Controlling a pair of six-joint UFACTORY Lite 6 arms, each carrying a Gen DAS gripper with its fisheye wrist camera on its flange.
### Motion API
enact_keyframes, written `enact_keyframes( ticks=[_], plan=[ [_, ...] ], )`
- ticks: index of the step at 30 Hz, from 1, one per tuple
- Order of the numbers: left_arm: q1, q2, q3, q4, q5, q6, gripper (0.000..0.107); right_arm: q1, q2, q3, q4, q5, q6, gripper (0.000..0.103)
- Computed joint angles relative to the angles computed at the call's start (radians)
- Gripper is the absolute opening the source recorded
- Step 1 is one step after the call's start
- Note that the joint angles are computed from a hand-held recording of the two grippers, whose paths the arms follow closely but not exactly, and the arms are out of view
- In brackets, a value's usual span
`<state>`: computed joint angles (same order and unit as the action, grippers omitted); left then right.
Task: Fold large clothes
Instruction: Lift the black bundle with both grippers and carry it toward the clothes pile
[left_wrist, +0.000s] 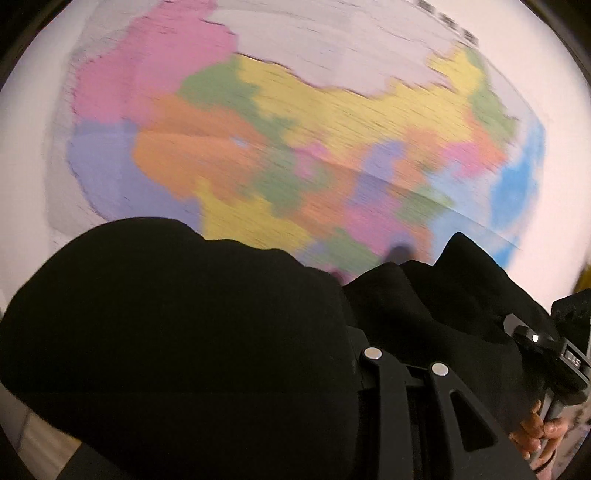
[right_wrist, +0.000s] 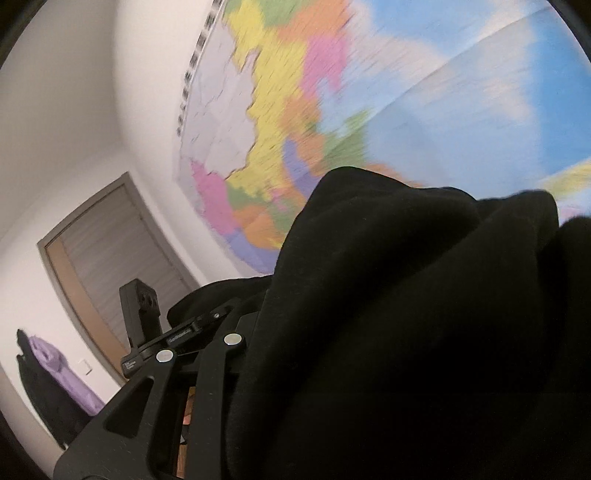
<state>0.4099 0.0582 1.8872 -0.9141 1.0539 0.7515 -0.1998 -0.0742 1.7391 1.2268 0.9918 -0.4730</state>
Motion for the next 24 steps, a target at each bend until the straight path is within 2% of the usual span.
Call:
enact_keyframes(
  ticks=[4,6,10,11,15,18,20,22,24],
  plan=[
    [0.09,0.278,0.324,0.051,0.001,-0.022,0.03,0.275,0.212,0.148,-0.045,-0.223,0.007,0.025],
    [0.158,0.399,0.423,0.027,0.013,-0.018,0.03,0.363,0.255,0.109,0.003,-0.294,-0.063,0.024],
    [0.28,0.562,0.348,-0.069,-0.014,0.159,0.03,0.531,0.341,-0.057,0.031,-0.39,-0.178,0.025],
    [0.297,0.599,0.28,-0.045,-0.054,0.201,0.03,0.556,0.365,-0.098,0.046,-0.39,-0.197,0.025],
    [0.363,0.757,0.194,-0.01,-0.056,0.277,0.03,0.623,0.453,-0.3,0.132,-0.349,-0.247,0.029],
    [0.42,0.819,0.186,-0.068,-0.015,0.338,0.037,0.606,0.349,-0.47,0.281,-0.327,-0.404,0.04],
    [0.444,0.824,0.185,-0.084,0.008,0.361,0.038,0.563,0.266,-0.551,0.328,-0.278,-0.442,0.055],
    [0.439,0.793,0.152,-0.07,-0.016,0.384,0.044,0.52,0.14,-0.657,0.276,-0.287,-0.412,0.059],
    [0.423,0.763,0.118,-0.058,-0.041,0.398,0.051,0.454,0.064,-0.744,0.295,-0.263,-0.414,0.06]
  ],
)
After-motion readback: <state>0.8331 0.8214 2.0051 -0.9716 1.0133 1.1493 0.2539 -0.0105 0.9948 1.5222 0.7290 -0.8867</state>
